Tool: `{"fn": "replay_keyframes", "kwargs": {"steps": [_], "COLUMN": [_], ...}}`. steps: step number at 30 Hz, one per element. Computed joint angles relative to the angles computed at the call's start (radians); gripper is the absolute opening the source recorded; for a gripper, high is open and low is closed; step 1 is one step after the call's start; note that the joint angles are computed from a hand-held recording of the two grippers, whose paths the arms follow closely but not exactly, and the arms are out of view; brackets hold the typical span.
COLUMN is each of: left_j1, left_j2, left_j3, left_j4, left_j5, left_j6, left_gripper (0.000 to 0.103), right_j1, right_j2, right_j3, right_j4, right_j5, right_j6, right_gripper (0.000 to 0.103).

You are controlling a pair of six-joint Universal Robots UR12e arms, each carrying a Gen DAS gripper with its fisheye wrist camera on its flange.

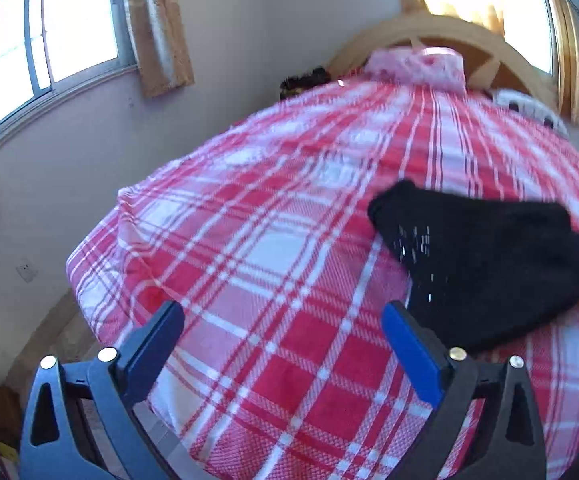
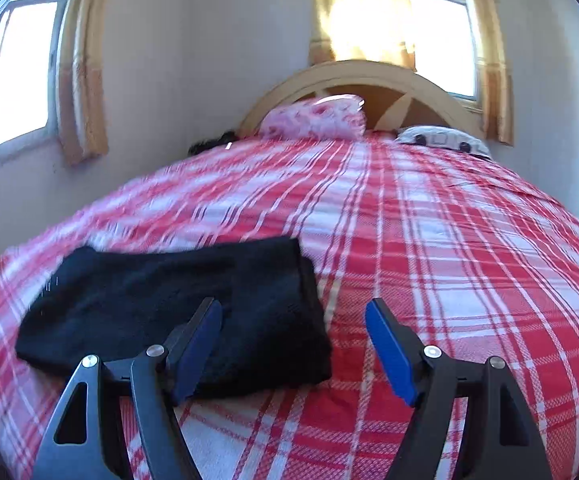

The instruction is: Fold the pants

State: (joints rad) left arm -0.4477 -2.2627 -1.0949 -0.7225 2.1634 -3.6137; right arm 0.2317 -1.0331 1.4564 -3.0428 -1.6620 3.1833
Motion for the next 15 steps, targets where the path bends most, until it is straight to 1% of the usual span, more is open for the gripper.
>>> {"fn": "replay_keyframes", "kwargs": {"steps": [1,2,3,4,5,6,8,9,10,12,13,15], "left_j1": [-0.004,-0.007,-0.01,-0.01,-0.011,-0.012,-0.018,-0.018,-0.015,-0.006,-0.003,-0.002], "left_j2": [-0.016,-0.02,-0.023,-0.03,-0.036,-0.043,-0.054,-0.056,-0.05,-0.032,-0.022,-0.004], "left_j3": [0.02,0.024,0.03,0.04,0.047,0.056,0.068,0.072,0.065,0.04,0.025,-0.001], "left_j4": [-0.025,-0.046,-0.07,-0.086,-0.099,-0.106,-0.112,-0.117,-0.114,-0.088,-0.071,-0.047], "left_j5": [0.006,0.013,0.015,0.007,-0.009,-0.01,0.019,0.021,0.003,-0.052,-0.073,-0.058], "left_j6": [0.009,0.007,0.001,-0.005,-0.013,-0.019,-0.026,-0.026,-0.031,-0.036,-0.041,-0.065], "left_gripper": [0.097,0.096,0.096,0.096,0.095,0.091,0.091,0.091,0.09,0.079,0.078,0.078], "right_j1": [0.01,0.021,0.023,0.019,0.016,0.014,0.008,0.005,0.001,-0.003,-0.006,-0.012], "right_j2": [0.006,0.018,0.02,0.022,0.019,0.017,0.015,0.012,0.01,0.009,0.008,0.004], "right_j3": [-0.023,-0.053,-0.062,-0.069,-0.066,-0.062,-0.058,-0.054,-0.053,-0.049,-0.047,-0.038], "right_j4": [0.076,0.169,0.224,0.257,0.25,0.251,0.256,0.257,0.26,0.261,0.259,0.239], "right_j5": [-0.034,-0.09,-0.104,-0.09,-0.088,-0.097,-0.079,-0.068,-0.06,-0.044,-0.033,-0.009], "right_j6": [-0.038,-0.067,-0.07,-0.058,-0.041,-0.03,-0.016,-0.008,0.002,0.015,0.021,0.032], "right_gripper": [0.076,0.076,0.076,0.078,0.081,0.084,0.085,0.087,0.088,0.088,0.088,0.088]}}
